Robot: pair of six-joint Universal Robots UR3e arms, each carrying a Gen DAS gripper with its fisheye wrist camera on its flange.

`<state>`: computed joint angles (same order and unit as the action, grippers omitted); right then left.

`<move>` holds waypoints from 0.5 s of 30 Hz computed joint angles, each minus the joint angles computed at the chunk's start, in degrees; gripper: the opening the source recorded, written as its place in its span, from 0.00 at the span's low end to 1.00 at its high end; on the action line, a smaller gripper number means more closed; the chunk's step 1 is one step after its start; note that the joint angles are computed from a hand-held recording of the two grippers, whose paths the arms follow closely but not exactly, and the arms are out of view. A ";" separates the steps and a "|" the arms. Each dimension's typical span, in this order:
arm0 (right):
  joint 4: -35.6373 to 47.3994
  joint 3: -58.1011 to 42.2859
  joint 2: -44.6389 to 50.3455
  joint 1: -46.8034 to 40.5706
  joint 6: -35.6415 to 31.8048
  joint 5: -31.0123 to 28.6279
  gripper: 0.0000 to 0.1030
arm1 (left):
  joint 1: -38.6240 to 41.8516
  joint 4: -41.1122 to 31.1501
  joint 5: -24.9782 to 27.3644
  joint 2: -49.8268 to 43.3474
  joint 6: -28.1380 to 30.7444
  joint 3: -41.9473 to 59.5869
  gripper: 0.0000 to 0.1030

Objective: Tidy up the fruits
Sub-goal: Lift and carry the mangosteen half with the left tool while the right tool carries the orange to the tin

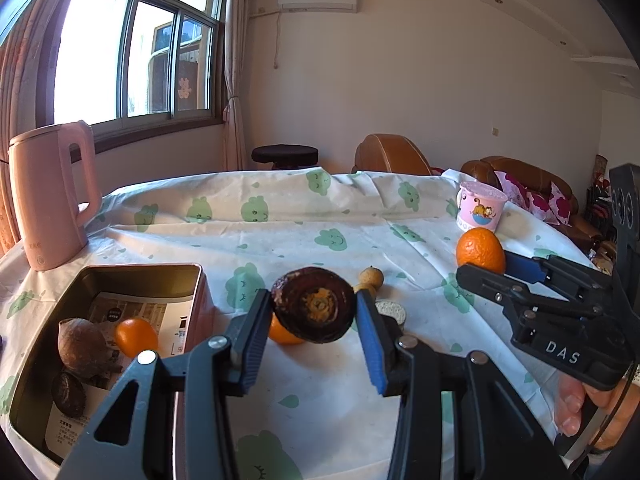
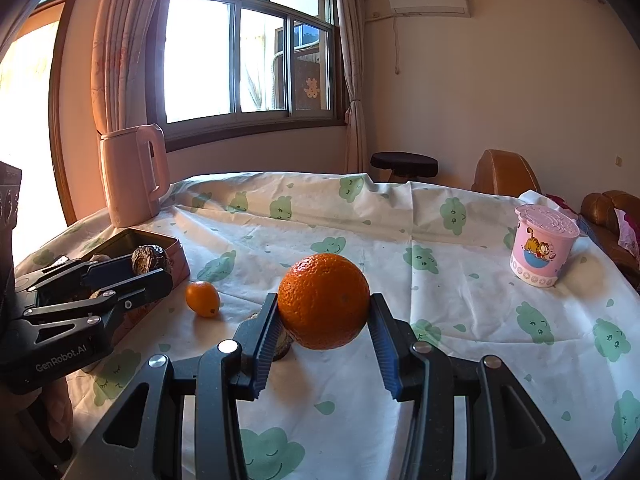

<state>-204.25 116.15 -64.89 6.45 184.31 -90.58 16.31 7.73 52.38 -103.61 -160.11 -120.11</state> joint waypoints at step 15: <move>-5.31 2.03 0.15 0.59 0.08 -1.41 0.45 | 0.90 7.30 -0.42 0.38 -1.87 -3.21 0.43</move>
<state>-209.56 118.18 -64.73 7.05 184.38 -92.00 17.21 15.03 51.96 -103.23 -161.98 -123.32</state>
